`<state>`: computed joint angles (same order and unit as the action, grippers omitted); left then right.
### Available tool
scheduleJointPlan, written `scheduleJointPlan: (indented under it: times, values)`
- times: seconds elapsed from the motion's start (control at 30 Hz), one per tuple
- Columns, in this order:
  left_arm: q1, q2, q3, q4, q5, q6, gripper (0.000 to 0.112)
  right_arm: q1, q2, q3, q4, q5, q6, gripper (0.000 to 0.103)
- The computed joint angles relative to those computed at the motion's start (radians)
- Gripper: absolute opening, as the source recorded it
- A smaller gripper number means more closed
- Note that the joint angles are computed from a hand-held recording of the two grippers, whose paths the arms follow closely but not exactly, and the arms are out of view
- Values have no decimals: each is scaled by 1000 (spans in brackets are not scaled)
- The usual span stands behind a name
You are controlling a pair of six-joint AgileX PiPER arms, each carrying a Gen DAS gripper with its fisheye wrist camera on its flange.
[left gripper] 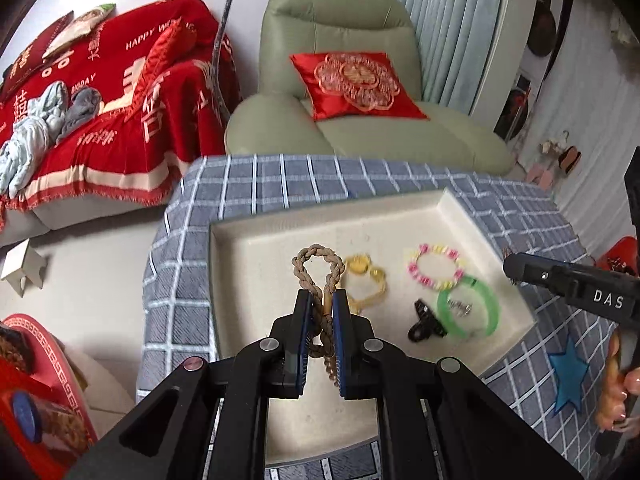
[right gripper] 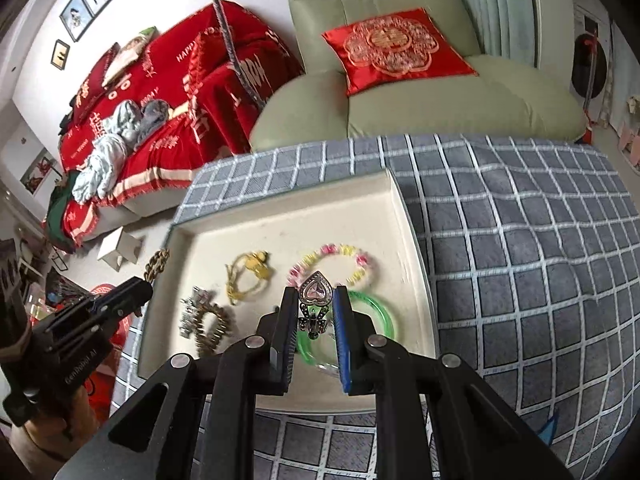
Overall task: Organize jewelry
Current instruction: 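Carry the pendant and braided bracelet over the white tray with both grippers, then open the right gripper to drop the pendant in the green bangle while the left releases the bracelet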
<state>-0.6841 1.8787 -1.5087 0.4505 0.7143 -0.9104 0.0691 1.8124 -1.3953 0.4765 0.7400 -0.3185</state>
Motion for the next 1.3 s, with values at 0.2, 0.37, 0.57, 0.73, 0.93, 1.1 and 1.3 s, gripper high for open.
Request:
scheduleJointPlan:
  times: [0.2,0.37,0.57,0.73,0.93,1.1,1.3]
  values:
    - [-32,47,3,66,14,-55,27,3,49,12,-3,-14,-9,19]
    - [-43,75,-4,93,24,-85,27,20,83,2,-16,-27,6,19]
    - [-44,100,-19,88,32,-85,27,51,110,-22,-88,-51,61,19]
    - [-44,115,-27,83,35,-79,27,66,120,-11,-119,-71,85,19]
    - [-54,128,-41,83,51,-70,27,64,127,2,-115,-82,89,20]
    - [-66,134,-49,99,72,-76,27,63,123,15,-108,-87,82,20]
    - [-75,136,-54,109,79,-90,27,46,110,36,-57,-91,40,37]
